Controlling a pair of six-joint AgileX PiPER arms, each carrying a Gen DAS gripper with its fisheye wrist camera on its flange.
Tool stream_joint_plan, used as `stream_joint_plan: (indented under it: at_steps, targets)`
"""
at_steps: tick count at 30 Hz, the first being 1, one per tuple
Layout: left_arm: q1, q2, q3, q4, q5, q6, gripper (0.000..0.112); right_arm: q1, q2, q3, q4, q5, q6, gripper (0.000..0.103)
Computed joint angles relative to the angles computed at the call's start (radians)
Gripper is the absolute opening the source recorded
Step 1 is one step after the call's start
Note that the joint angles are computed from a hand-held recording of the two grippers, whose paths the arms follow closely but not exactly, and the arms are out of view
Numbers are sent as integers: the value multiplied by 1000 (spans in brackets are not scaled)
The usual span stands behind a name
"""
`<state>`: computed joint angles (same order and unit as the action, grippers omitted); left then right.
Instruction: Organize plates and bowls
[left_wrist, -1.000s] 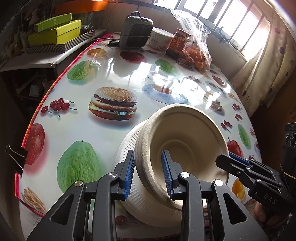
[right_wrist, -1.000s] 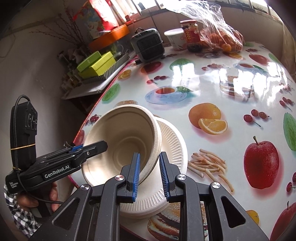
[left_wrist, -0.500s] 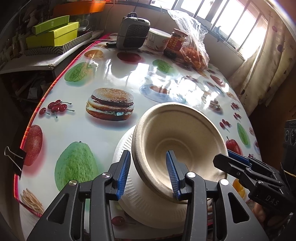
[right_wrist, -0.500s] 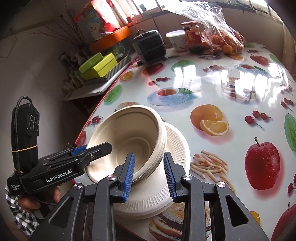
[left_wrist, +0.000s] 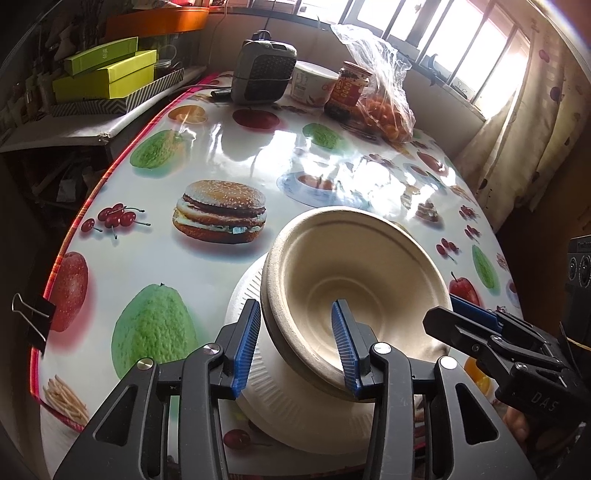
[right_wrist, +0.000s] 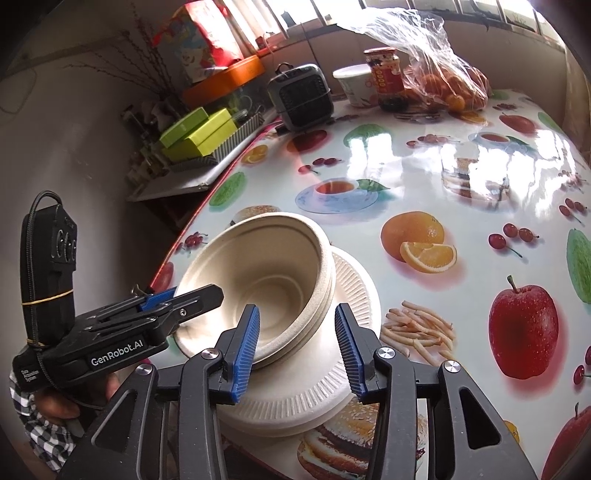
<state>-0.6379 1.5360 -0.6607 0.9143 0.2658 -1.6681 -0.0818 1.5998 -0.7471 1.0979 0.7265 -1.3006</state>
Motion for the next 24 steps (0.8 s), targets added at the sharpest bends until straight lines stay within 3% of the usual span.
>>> stream_joint_plan:
  at_steps: [8,11,18,24]
  targets:
    - [-55,-34,18,109,64,-129,43,-19,-28,39,50,-6,-60,47]
    - [-80,-58,35,178,89,-212,52,-27,-51,62,69,-13,-89,47]
    - [-150,-94,64,249,156,-313,52,-48,-123,128,107,-25,-156,49]
    - [-252,-116,86,282,257,-393,52,-59,-206,212,161,-52,-259,53]
